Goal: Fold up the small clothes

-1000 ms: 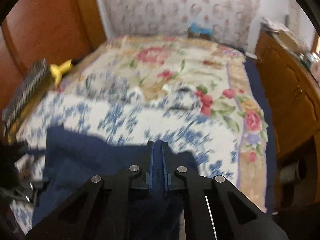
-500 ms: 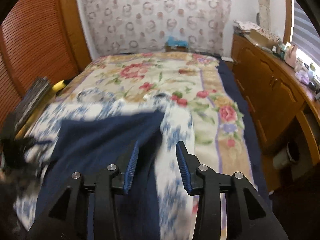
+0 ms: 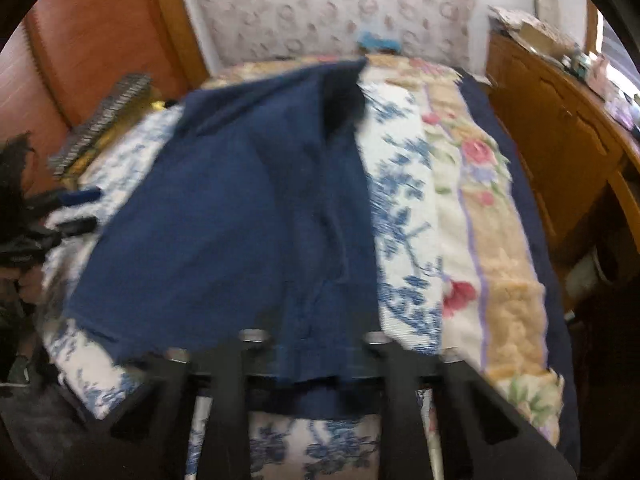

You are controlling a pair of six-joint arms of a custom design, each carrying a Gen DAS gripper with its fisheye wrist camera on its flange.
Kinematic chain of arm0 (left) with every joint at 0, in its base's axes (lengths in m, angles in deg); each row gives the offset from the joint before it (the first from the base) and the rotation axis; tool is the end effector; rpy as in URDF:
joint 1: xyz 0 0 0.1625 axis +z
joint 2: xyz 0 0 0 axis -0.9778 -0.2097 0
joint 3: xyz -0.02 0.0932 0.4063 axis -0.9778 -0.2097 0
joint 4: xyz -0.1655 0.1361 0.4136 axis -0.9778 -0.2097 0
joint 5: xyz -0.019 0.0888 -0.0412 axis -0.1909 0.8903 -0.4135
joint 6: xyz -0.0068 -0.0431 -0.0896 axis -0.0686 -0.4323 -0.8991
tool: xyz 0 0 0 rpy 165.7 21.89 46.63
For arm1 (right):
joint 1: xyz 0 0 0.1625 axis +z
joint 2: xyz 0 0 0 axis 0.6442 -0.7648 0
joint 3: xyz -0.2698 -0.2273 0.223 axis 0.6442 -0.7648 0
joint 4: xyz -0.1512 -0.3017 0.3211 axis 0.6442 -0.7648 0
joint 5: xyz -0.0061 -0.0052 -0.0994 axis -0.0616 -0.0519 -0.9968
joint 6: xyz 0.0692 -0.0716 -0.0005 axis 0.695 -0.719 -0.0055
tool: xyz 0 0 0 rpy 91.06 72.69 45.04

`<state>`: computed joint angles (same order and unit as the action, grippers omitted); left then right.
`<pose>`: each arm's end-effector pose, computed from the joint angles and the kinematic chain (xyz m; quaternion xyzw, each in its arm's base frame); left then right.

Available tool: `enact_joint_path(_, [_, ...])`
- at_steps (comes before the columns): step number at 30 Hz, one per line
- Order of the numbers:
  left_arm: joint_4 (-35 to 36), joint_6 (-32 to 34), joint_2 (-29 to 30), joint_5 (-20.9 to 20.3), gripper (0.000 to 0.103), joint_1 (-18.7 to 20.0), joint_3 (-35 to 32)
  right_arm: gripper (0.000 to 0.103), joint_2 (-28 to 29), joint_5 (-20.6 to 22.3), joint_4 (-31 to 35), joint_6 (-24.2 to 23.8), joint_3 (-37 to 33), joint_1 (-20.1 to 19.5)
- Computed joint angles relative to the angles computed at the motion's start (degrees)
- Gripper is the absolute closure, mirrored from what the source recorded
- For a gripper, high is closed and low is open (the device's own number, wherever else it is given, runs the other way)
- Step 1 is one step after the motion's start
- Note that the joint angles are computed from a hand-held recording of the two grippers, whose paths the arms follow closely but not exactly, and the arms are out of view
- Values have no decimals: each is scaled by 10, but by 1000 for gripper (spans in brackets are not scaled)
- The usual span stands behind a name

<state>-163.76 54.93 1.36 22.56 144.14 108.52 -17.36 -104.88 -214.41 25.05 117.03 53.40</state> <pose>-0.0580 -0.5922 0.2432 0.2486 0.8994 -0.2626 0.2456 0.1420 -0.6603 0.0878 0.3390 -0.8931 0.1818 0.2333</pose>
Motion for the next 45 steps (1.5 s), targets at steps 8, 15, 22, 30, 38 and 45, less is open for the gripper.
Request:
enact_joint_path(8, [6, -43, -36, 5, 36, -22, 60, 101, -38, -4, -61, -12, 55, -8])
enact_joint_path(15, [38, -85, -61, -40, 47, -16, 79, 100, -13, -11, -102, -27, 52, -10])
enact_joint_path(22, [62, -81, -54, -65, 76, -23, 81, 78, -18, 0, -155, -54, 74, -6])
enact_joint_path(30, [30, -64, -56, -86, 94, -50, 56, 48, -40, 56, -175, -95, 117, 11])
enact_joint_path(38, [14, -43, -29, -104, 95, -56, -3, 36, -28, 81, -138, -139, 129, 21])
enact_joint_path(45, [-3, -35, -12, -115, 95, -46, -29, 34, 29, 3, -198, -208, 98, 17])
